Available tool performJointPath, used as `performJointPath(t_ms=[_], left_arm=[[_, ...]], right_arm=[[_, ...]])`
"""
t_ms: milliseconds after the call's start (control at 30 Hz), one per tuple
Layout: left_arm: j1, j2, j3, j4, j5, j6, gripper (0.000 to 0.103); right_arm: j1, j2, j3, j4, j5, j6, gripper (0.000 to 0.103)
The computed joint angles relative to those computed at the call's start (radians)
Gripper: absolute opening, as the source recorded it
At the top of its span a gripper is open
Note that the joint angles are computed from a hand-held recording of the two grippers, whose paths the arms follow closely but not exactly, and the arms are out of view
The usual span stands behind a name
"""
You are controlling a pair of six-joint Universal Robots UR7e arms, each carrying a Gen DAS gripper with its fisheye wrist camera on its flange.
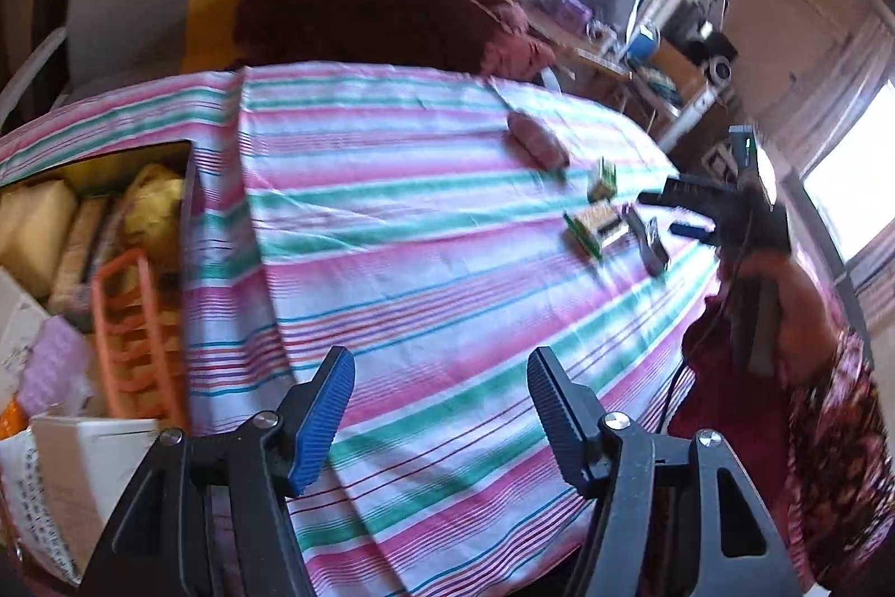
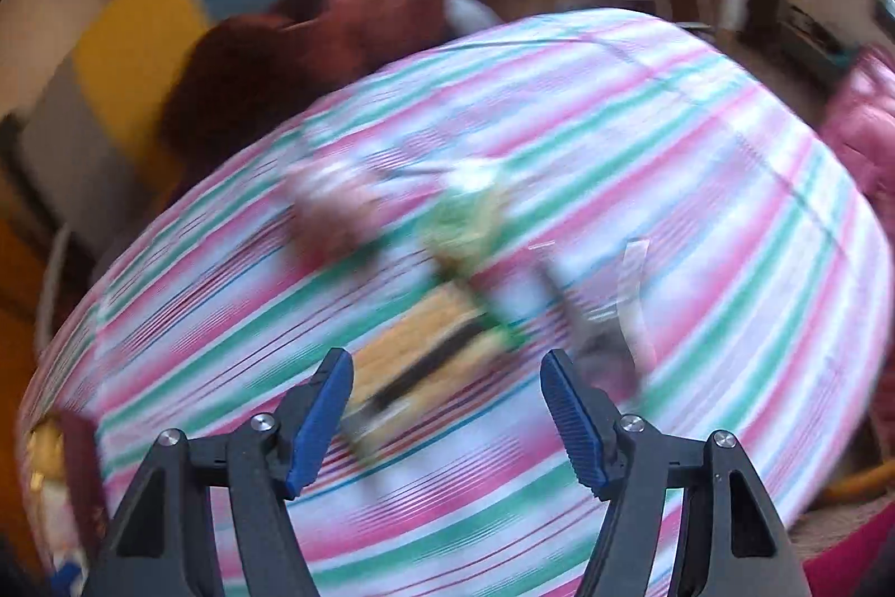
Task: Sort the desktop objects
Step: 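Move both tools back from the tray to the remaining items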
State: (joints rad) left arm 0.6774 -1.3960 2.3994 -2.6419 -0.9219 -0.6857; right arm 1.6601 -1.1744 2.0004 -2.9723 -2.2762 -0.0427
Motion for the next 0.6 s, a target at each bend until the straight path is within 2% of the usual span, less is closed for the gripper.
performJointPath(t_ms=[100,233,367,433,500,567,600], left_arm=[[0.010,0.061,-0.038,0.035,0.003,0.009,0.065],[0.017,0.111,-0.069,0.042,-0.005,0.027,0.065],[0.023,0.170,-0.106,0.031,-0.008,0.071,0.065],[0.028,0.206,-0.132,0.028,-0.007,0.092,0.065],[0.034,0.240,-0.159,0.024,-0.010,0.116,0.065],[0.041,0.280,-0.191,0.018,-0.006,0.135,0.065],[0.046,0.308,-0.216,0.017,-0.006,0.149,0.065]], right_arm=[[-0.042,0.000,-0.038,0.074,-0.030,0.056,0.073],[-0.090,-0.008,-0.061,0.145,0.010,0.112,0.073],[-0.123,-0.010,-0.076,0.194,0.066,0.124,0.073],[-0.123,-0.001,-0.084,0.199,0.050,0.096,0.071],[-0.108,0.019,-0.090,0.179,-0.005,0.050,0.051],[-0.101,0.029,-0.094,0.172,-0.047,0.030,0.043],[-0.104,0.025,-0.091,0.168,-0.038,0.032,0.042]])
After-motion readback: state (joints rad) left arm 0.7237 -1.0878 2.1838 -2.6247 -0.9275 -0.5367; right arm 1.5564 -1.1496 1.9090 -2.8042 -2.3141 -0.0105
